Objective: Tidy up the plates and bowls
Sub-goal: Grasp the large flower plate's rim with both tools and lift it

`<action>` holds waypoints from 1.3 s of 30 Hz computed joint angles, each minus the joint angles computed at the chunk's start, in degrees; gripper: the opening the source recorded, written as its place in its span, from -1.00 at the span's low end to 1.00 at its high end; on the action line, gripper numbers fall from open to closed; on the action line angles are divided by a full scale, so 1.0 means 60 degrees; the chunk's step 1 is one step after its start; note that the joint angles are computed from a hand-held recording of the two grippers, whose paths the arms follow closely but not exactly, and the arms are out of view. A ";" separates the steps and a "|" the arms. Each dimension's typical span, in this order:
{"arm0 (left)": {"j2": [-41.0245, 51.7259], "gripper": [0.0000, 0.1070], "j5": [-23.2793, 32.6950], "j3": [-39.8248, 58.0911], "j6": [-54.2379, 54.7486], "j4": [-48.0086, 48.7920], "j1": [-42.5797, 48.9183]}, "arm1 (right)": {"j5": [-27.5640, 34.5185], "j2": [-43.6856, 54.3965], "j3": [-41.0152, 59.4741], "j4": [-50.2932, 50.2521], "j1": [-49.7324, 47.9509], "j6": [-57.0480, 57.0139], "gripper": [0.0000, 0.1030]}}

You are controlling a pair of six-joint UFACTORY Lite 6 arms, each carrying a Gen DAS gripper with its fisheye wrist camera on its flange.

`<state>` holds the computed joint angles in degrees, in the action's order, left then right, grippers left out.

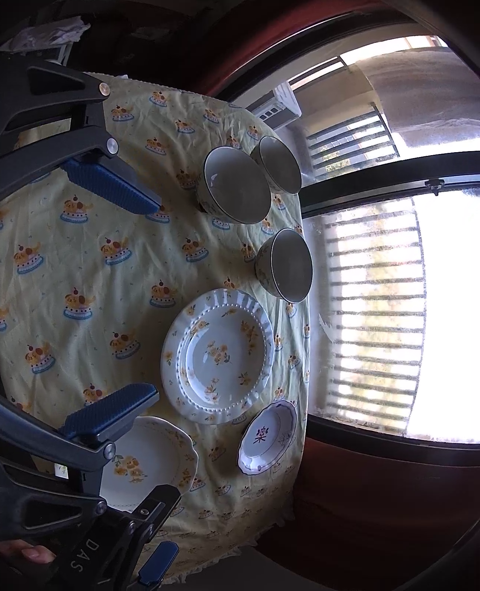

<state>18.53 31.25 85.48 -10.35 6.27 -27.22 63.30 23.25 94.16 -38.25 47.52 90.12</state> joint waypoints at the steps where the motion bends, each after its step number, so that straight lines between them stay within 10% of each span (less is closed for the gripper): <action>1: 0.0184 0.67 0.0161 0.0200 -0.0206 0.0006 -0.0138 | -0.0193 -0.0206 -0.0332 0.0030 -0.0157 -0.0118 0.78; 19: 0.3876 0.57 0.1799 0.3554 -0.5133 0.1784 -0.2861 | -0.3523 -0.2885 -0.5203 0.1487 -0.3662 -0.4213 0.74; 39: 0.7353 0.31 0.3881 0.6947 -0.6431 0.1149 -0.4001 | -0.5748 -0.1754 -0.6674 0.4319 -0.6057 -0.9373 0.59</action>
<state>62.65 54.54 127.16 -48.94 13.16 -51.22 28.82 12.73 54.12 -12.34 11.18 33.87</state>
